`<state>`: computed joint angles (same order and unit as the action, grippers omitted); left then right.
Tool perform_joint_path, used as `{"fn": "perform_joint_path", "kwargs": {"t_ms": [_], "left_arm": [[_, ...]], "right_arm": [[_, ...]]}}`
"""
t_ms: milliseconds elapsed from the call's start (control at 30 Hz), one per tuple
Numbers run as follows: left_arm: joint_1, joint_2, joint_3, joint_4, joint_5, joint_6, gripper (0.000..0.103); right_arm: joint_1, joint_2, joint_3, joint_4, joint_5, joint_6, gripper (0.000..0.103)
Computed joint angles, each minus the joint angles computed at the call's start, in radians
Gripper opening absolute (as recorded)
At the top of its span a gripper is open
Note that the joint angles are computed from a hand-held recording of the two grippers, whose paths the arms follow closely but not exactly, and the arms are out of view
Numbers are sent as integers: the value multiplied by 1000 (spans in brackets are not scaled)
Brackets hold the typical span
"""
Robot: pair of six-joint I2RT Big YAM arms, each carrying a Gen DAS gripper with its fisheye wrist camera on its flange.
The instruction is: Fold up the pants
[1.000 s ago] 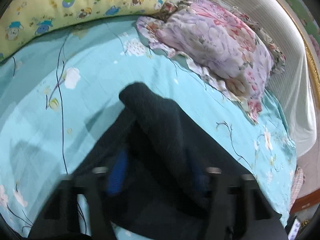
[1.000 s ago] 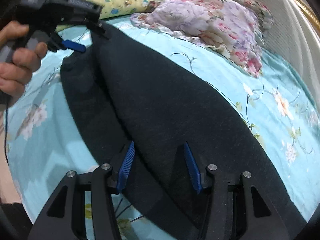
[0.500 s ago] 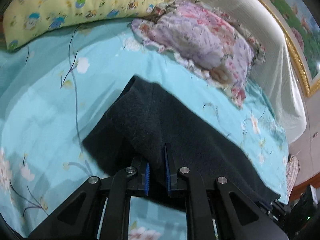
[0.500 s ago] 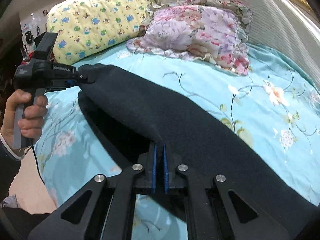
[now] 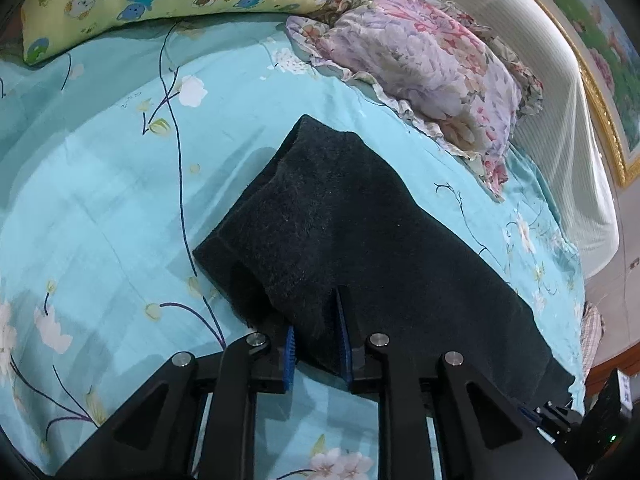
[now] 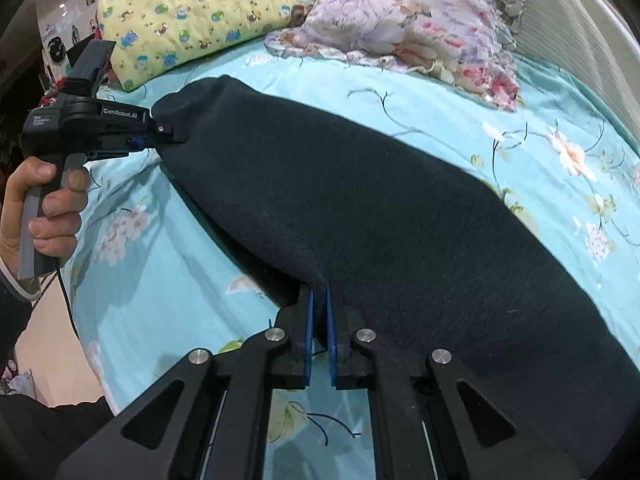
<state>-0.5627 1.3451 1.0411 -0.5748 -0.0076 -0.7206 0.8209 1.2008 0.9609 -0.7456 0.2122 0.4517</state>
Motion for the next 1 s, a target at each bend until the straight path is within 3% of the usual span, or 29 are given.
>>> {"fn": "perform_joint_path", "kwargs": {"t_ms": [100, 233, 300, 333, 400, 700, 1000], "left_arm": [[-3, -16, -10, 5, -7, 10, 37], [-7, -45, -22, 7, -5, 21, 50], [-13, -58, -20, -19, -34, 12, 71], [-16, -71, -26, -25, -67, 5, 74], [-10, -98, -45, -18, -80, -6, 75], [51, -101, -71, -9, 25, -54, 75], [70, -26, -25, 3, 82, -62, 80]], "right_arm": [[-5, 4, 3, -8, -19, 14, 12], [10, -6, 9, -15, -8, 31, 28], [21, -18, 12, -14, 3, 35, 35], [23, -24, 13, -13, 5, 37, 38], [26, -43, 10, 0, 2, 43, 38], [-45, -61, 28, 47, -42, 86, 38], [-287, 34, 87, 125, -303, 127, 38]]}}
